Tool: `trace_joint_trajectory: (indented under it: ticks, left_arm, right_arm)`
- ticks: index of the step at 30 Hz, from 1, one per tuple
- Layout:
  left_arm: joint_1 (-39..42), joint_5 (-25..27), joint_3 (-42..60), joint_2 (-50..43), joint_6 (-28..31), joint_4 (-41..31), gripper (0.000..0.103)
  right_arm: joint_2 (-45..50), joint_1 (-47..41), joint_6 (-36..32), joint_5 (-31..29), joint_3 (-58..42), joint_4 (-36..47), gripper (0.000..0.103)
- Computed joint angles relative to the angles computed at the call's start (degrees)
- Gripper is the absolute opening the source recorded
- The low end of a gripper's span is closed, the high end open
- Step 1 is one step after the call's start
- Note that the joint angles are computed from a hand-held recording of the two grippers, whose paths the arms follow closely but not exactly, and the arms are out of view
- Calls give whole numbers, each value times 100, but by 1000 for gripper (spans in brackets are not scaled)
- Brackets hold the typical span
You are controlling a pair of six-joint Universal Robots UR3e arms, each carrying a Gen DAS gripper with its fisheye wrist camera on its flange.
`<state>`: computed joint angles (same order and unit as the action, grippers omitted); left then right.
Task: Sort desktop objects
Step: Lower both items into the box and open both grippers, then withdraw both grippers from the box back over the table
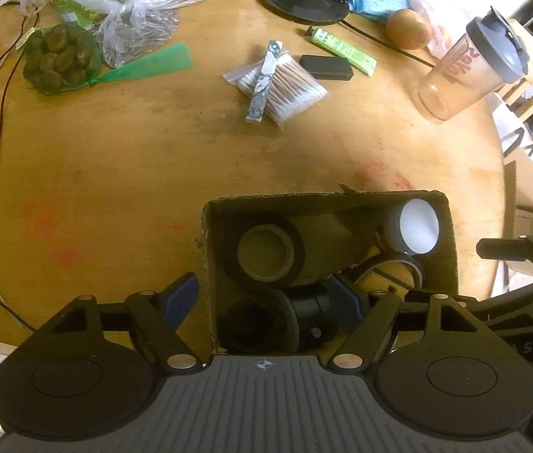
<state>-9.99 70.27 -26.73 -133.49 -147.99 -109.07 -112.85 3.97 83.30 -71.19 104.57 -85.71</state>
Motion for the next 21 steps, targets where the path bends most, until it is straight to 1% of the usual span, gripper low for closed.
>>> trace_joint_trajectory:
  ticks: [12, 17, 21]
  left_arm:
    - [23, -90, 205, -119, -104, -79, 75]
    - [42, -162, 261, -155, -194, -95, 75]
    - [63, -299, 186, -121, -277, 20, 75]
  right_arm:
    - [196, 78, 97, 79, -85, -253, 103]
    - [373, 54, 281, 303, -298, -208, 103]
    - [491, 68, 293, 447, -455, -153, 103]
